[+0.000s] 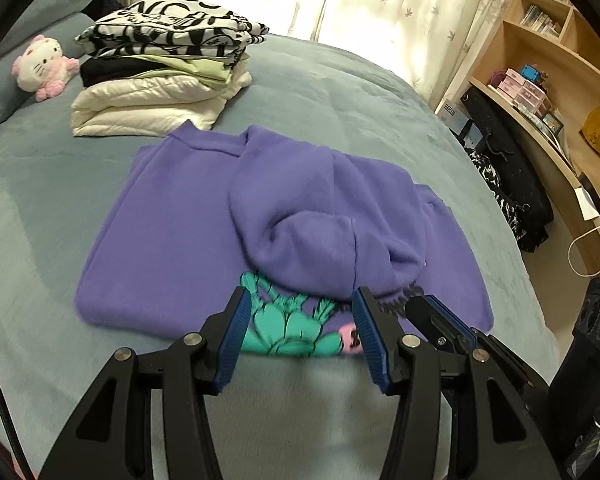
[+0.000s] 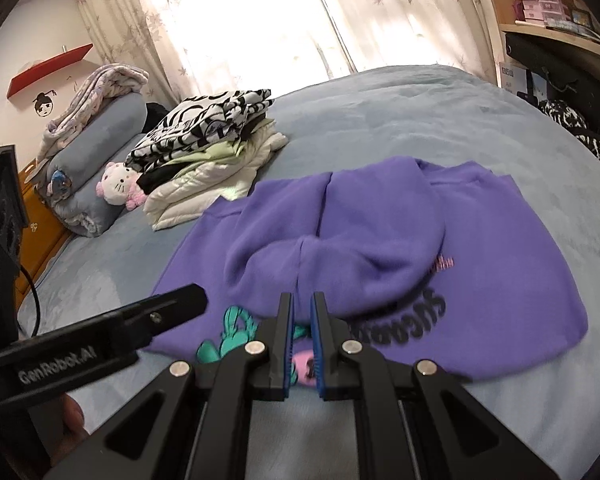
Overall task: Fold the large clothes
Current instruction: 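Press the hood flat with both tools and open them above the hoodie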
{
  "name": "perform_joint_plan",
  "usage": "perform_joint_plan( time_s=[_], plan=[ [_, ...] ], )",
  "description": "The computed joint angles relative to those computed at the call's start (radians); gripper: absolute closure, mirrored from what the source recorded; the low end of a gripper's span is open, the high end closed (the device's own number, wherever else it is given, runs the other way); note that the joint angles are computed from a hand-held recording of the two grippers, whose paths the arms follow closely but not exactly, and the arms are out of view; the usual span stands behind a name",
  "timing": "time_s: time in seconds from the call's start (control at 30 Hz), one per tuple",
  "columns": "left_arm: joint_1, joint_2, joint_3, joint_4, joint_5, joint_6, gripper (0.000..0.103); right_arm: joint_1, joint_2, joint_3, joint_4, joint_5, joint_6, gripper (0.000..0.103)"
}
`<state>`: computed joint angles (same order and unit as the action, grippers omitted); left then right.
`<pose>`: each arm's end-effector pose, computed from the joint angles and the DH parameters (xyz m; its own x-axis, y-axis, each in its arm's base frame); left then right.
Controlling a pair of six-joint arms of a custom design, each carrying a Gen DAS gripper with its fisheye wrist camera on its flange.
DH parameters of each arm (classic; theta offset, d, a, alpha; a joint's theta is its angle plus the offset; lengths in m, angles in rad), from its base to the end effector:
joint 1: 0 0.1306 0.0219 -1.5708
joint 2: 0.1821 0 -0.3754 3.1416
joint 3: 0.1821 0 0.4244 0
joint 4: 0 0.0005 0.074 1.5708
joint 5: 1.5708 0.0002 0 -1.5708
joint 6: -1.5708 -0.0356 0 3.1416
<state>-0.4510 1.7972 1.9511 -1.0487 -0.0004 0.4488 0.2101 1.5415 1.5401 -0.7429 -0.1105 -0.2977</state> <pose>0.5927 -0.2876 0.4545 -0.8216 -0.0842 -0.5638 0.0879 0.9585 -0.2712 0.5702 0.1251 0.4268 -0.7175 0.1451 -0.6813 -0.0796 0.9546 0.2872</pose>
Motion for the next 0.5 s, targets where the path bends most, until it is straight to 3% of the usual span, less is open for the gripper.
perform_joint_plan(
  time_s=[0.5],
  plan=[
    [-0.009,-0.122,-0.174,0.005,-0.005,0.009,0.051,0.035,-0.083,-0.096,-0.034,0.022,0.007,0.095]
  ],
)
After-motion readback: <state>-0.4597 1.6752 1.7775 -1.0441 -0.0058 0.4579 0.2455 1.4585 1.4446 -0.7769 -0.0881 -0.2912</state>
